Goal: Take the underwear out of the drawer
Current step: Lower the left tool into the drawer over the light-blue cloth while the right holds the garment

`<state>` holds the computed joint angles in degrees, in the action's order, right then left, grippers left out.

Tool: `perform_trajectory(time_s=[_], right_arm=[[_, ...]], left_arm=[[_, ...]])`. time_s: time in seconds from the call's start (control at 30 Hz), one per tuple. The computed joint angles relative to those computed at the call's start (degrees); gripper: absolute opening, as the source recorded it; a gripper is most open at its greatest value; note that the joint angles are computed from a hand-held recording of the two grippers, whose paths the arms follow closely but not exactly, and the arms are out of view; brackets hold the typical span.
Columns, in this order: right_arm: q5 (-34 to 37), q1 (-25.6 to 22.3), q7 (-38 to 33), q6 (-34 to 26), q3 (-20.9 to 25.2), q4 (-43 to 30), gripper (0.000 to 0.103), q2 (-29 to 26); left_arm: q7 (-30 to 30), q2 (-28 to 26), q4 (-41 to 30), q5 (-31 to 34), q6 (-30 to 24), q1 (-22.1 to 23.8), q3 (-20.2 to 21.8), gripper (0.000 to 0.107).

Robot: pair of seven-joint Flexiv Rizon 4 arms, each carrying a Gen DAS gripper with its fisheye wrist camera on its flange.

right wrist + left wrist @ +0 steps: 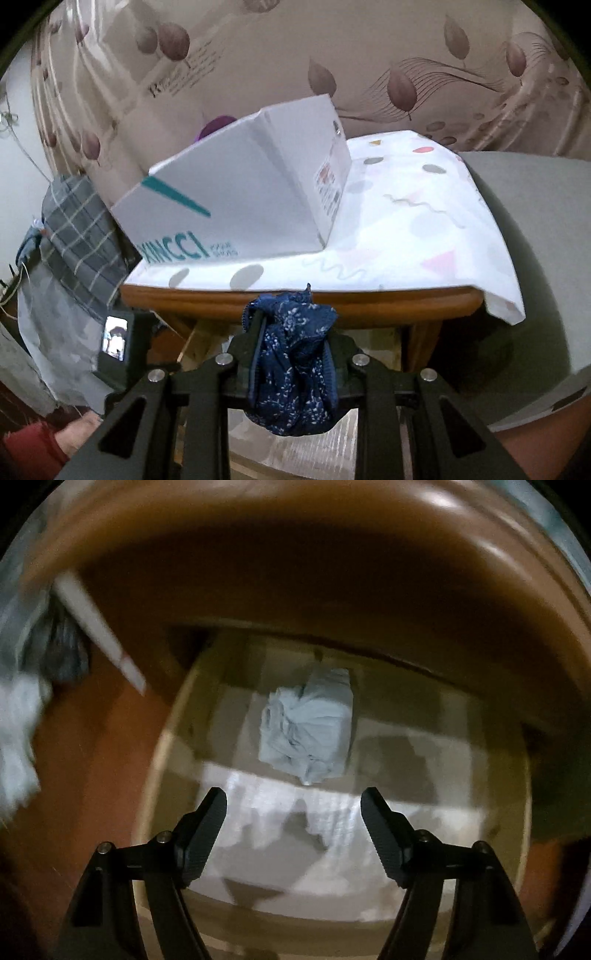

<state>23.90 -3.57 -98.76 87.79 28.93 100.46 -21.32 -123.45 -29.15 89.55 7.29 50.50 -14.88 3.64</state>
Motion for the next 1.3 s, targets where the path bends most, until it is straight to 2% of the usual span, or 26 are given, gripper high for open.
perform_trajectory(time_s=[0.03,0.13,0.17,0.23,0.33,0.4,0.5,0.67,0.73,0.97,1.1,1.17,1.27,1.3], right_arm=[[1.1,-1.7,-1.3,-0.4,1.7,-0.7,0.026,-0.3],[2.9,-3.1,-3.2,-0.5,3.0,-1.4,0.026,-0.4],[3.1,-2.9,-3.4,-0.4,2.7,-1.5,0.026,-0.3],[4.5,-3.9,-4.3,-1.1,3.5,-2.2,0.026,-0.5],[7.5,-5.5,-6.6,-2.3,4.9,-3.6,0.026,-0.7],[9.0,-5.3,-7.8,-2.8,4.5,-4.2,0.026,-0.5],[11.4,-4.8,-9.7,-3.5,3.5,-4.7,0.026,0.0],[15.2,-3.6,-12.8,-6.2,1.5,-5.8,0.026,0.8],[16.0,-2.2,-13.5,-6.4,0.0,-5.7,0.026,1.2],[18.3,0.9,-15.8,-8.7,-3.4,-6.3,0.026,2.0],[19.3,2.1,-16.5,-9.4,-4.8,-6.6,0.026,2.2],[19.3,2.7,-16.5,-9.5,-5.5,-6.6,0.027,2.2],[19.4,3.3,-16.8,-9.4,-6.0,-6.6,0.027,2.3],[19.6,3.4,-16.9,-9.5,-6.1,-6.7,0.027,2.3]], left_arm=[[-2.1,-0.4,0.2,-1.7,0.3,0.3,-0.2,0.071],[-7.9,-1.6,0.5,-5.2,1.7,0.6,-0.4,0.07],[-10.3,-1.9,0.6,-5.3,3.2,0.2,0.1,0.07],[-14.5,-2.5,-1.2,-3.3,2.0,-1.5,2.0,0.069],[-24.5,-2.6,0.6,-4.0,6.2,-2.1,3.3,0.069],[-28.5,-2.6,3.6,-7.3,10.6,-0.5,1.8,0.069],[-33.3,-3.4,5.3,-10.3,13.3,0.2,1.5,0.069],[-36.2,-5.7,6.8,-15.1,18.9,1.6,0.0,0.069],[-37.7,-7.0,5.6,-15.1,18.8,0.6,1.4,0.068],[-36.6,-10.4,-0.2,-12.4,15.2,-0.1,3.3,0.056],[-36.6,-12.2,-2.3,-11.7,14.8,-0.1,3.6,0.057],[-36.1,-12.9,-3.2,-10.9,14.9,-0.3,3.8,0.043],[-33.9,-12.5,-3.8,-10.4,12.3,0.0,3.4,0.029],[-33.0,-12.3,-4.1,-10.1,11.3,0.1,3.2,0.027]])
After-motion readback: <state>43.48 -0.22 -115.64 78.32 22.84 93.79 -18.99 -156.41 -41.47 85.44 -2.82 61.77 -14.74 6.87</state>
